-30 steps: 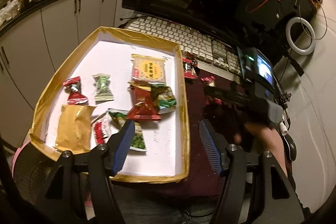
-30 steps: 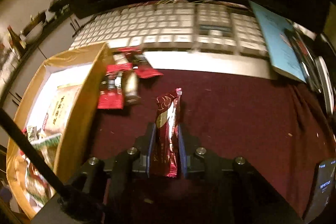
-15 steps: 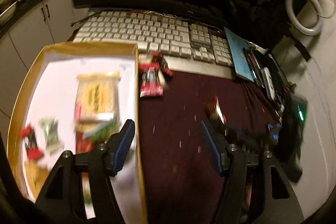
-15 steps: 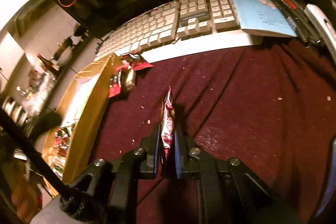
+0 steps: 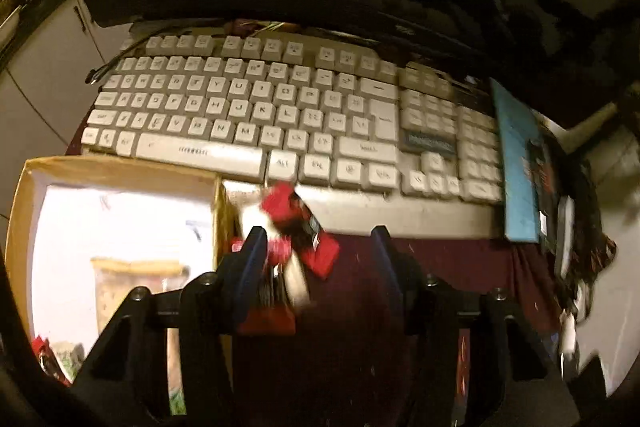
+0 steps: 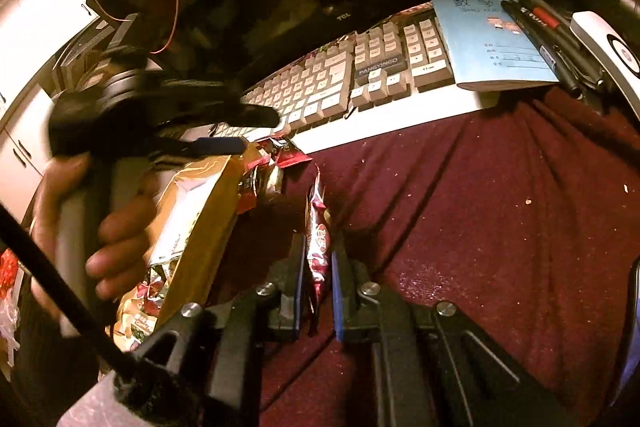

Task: Organize snacks
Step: 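Grasp a red candy packet with the right tool while the left tool grasps another red packet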

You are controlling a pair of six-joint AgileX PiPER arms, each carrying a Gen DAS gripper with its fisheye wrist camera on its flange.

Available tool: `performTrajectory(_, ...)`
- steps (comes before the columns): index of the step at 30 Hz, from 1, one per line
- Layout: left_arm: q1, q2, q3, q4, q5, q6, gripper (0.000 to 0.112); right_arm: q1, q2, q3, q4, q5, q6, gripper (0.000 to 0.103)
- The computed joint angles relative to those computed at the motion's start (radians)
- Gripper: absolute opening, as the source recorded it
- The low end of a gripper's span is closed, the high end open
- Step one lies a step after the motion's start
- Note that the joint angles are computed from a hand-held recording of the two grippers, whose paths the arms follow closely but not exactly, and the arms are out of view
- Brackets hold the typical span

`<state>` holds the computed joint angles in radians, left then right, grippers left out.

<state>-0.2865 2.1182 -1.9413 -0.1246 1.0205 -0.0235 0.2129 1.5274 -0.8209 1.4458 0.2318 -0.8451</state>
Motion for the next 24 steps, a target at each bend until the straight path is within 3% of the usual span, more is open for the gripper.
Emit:
performTrajectory(4, -0.016, 0.108, -0.149, 0.064, 0.079, -0.091, 0.049, -0.004, -0.009, 0.012, 0.039, 0.006, -0.043, 0.009)
performTrajectory(8, -0.002, 0.168, -0.220, 0.025, 0.125, -0.094, 0.028, 0.000, 0.000, 0.005, 0.044, 0.005, -0.048, 0.009)
performTrajectory(19, -0.006, 0.037, -0.028, -0.057, -0.011, -0.002, 0.015, -0.011, -0.003, 0.019, 0.168, 0.017, -0.169, 0.009)
performTrajectory(24, 0.053, -0.073, 0.061, -0.241, 0.024, 0.097, 0.014, -0.018, -0.008, 0.032, 0.253, 0.032, -0.249, 0.009)
